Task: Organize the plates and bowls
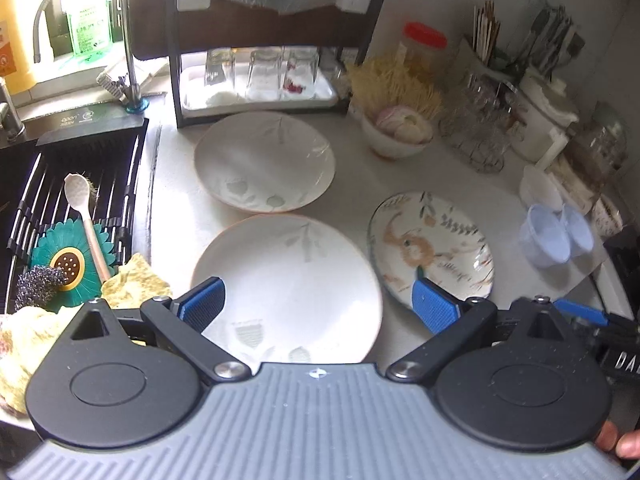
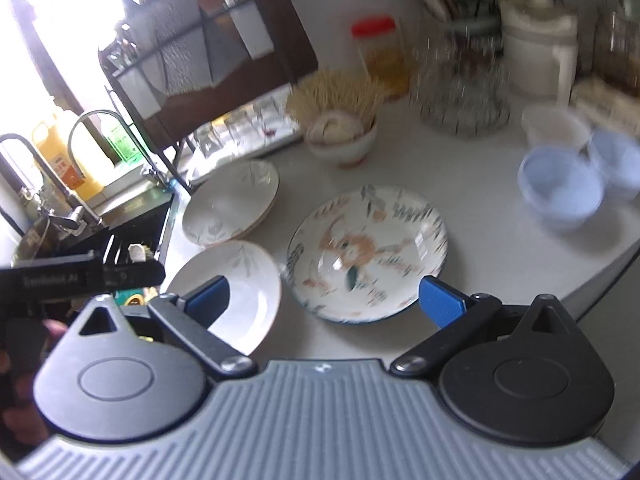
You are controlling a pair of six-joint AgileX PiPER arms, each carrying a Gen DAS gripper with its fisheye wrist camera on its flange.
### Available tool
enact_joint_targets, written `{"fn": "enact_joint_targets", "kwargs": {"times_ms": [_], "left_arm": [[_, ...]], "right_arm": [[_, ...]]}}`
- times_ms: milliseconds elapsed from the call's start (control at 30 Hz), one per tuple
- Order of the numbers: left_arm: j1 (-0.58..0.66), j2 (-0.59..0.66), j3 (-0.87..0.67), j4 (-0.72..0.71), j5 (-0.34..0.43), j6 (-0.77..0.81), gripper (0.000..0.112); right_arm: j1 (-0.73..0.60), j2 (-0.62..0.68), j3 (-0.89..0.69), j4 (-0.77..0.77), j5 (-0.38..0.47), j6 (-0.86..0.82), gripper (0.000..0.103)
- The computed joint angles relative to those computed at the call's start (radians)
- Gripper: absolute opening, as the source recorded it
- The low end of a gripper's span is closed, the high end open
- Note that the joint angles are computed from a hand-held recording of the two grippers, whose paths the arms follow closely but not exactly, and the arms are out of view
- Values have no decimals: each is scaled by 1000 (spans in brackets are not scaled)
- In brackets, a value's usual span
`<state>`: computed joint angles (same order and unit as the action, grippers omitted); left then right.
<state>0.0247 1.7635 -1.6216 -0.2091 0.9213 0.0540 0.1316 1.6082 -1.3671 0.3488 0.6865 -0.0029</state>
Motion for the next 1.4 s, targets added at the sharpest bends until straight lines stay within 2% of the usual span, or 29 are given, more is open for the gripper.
{"fn": "enact_joint_targets", "kwargs": {"times_ms": [267,300,333,467,533,633,767,833,900,1000,1067,1100,1200,1233,1300,1400], "left_arm": [[124,67,78,-61,-11,206,100],[137,83,69,-73,-8,215,100],[152,98,61,-90,-6,227,100],[196,148,33,-156,-21,284,100],[206,185,-5,-168,-7,294,89],[235,250,-74,-199,50,307,75],[266,297,-119,-231,83,326,60],[279,327,-153,-242,103,333,54],[286,351,-179,-255,116,340,48],[290,386,-218,-257,129,340,40],[295,414,-253,-266,148,344,32],[299,429,-272,-279,161,348,30],[312,479,-342,-319,209,329,24],[312,492,-362,-317,220,324,21],[308,504,-379,-309,221,328,21],[312,530,-418,-318,246,328,20]], "right_arm": [[78,104,-30,-27,-19,154,95],[83,116,-35,-18,-18,163,89],[83,127,-39,6,-18,160,84],[83,164,-31,140,-37,103,79],[102,177,-24,129,-68,132,75],[145,204,-50,-22,-78,272,65],[163,233,-59,-41,-104,302,64],[163,259,-78,-17,-91,291,55],[163,280,-90,13,-87,269,53],[184,306,-116,-69,-84,349,39],[183,330,-140,-64,-70,357,34],[183,336,-145,-62,-71,355,29],[191,348,-153,-79,-90,359,28],[190,352,-155,-72,-93,353,23],[188,347,-133,-53,-128,350,22],[184,348,-129,-45,-131,346,17]]}}
